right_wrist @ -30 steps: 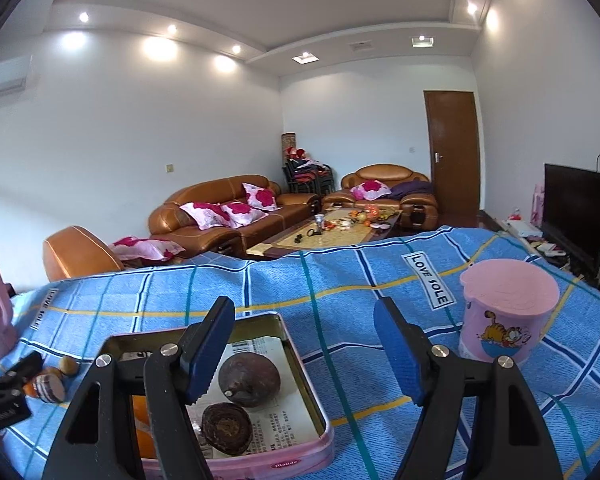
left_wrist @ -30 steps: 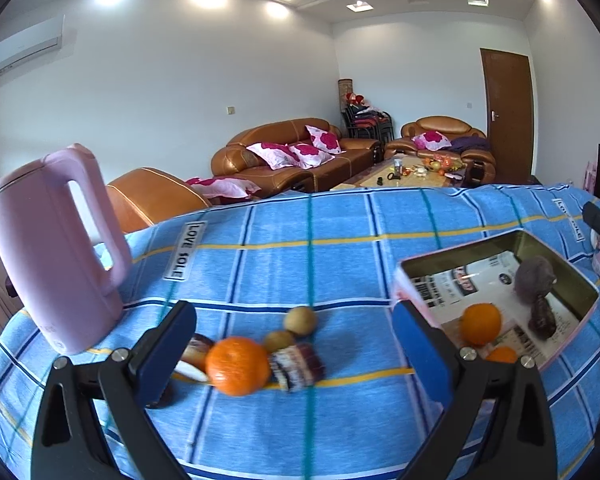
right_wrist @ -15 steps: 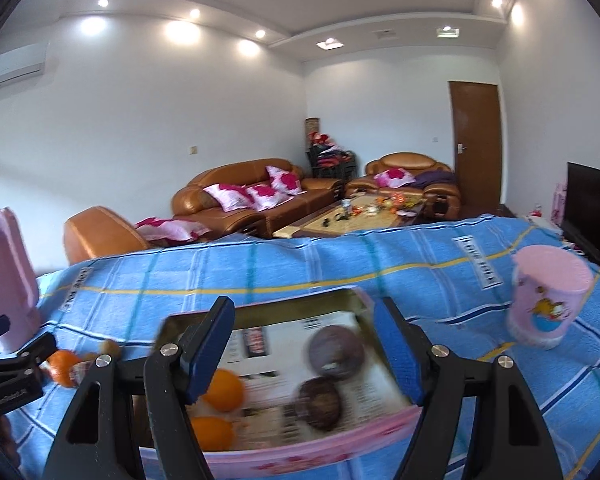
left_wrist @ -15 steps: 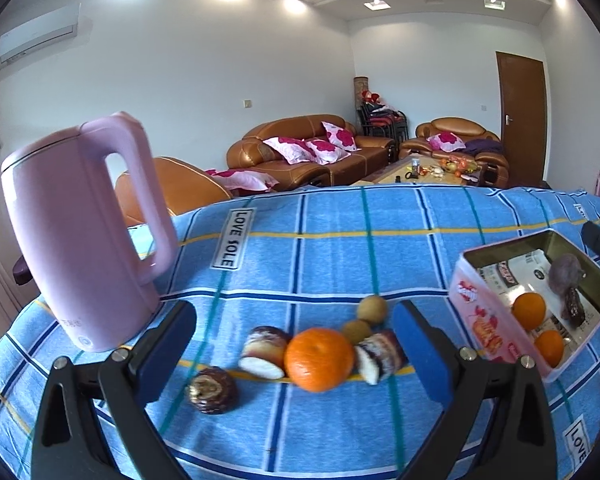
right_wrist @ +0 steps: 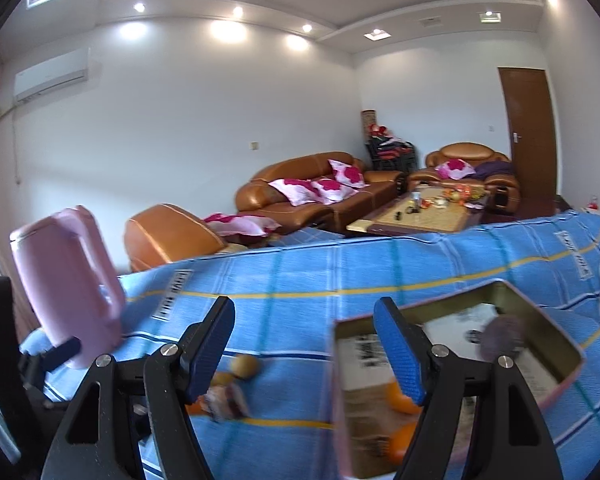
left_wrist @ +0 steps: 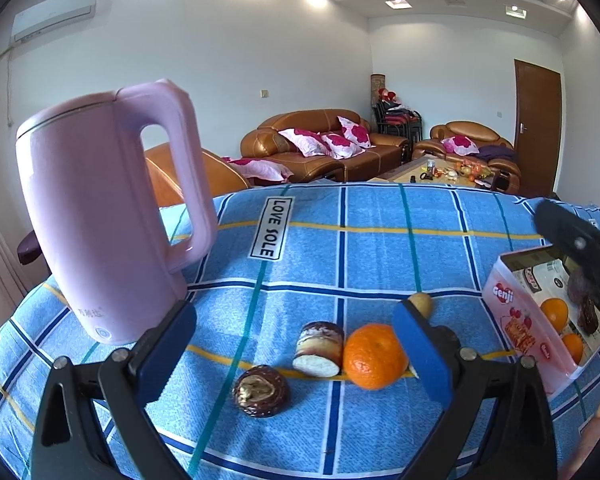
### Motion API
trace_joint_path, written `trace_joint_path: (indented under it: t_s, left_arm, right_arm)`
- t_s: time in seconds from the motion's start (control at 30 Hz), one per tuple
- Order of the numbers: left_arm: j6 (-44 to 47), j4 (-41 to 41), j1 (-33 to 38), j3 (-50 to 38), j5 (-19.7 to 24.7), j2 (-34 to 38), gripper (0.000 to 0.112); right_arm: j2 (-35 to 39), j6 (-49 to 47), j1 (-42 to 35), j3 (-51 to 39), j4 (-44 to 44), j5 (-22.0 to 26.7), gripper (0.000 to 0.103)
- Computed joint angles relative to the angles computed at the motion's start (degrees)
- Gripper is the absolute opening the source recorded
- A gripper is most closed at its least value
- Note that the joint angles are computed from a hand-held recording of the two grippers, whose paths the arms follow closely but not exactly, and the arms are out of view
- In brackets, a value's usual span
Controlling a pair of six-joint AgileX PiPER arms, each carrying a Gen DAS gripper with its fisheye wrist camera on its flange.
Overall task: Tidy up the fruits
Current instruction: 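Move both open tools down toward the pastries and cakes on the bedspread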
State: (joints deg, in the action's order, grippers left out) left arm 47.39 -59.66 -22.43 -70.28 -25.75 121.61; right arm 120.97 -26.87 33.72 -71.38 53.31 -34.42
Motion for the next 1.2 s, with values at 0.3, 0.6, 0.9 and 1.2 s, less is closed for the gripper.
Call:
trace_joint_path:
  t_s: [0.3, 0.6, 0.9, 1.2]
  left_arm:
    - [-2.25, 1.56, 2.64, -0.55, 4.19, 0.07, 0.101]
    - [-5.32, 2.26, 5.24, -2.27, 8.76, 1.12, 0.101]
    - [1.86, -3.74, 11.51, -2.16, 10.22, -0.69, 0.102]
    - [-0.74, 1.76, 15.80, -3.87, 21.06, -0.68, 0.102]
  right_arm:
    - [4.78, -6.22, 1.30, -5.84, 5.55, 0.26, 0.074]
    - [3.51, -1.61, 0.20, -3.66, 3.77, 1.27, 0.074]
    - [4.67, -22.95, 1.25, -8.06, 18.73, 1.93, 0.073]
    - [6.77, -43.82, 1.51, -13.38, 29.36, 12.72, 0.070]
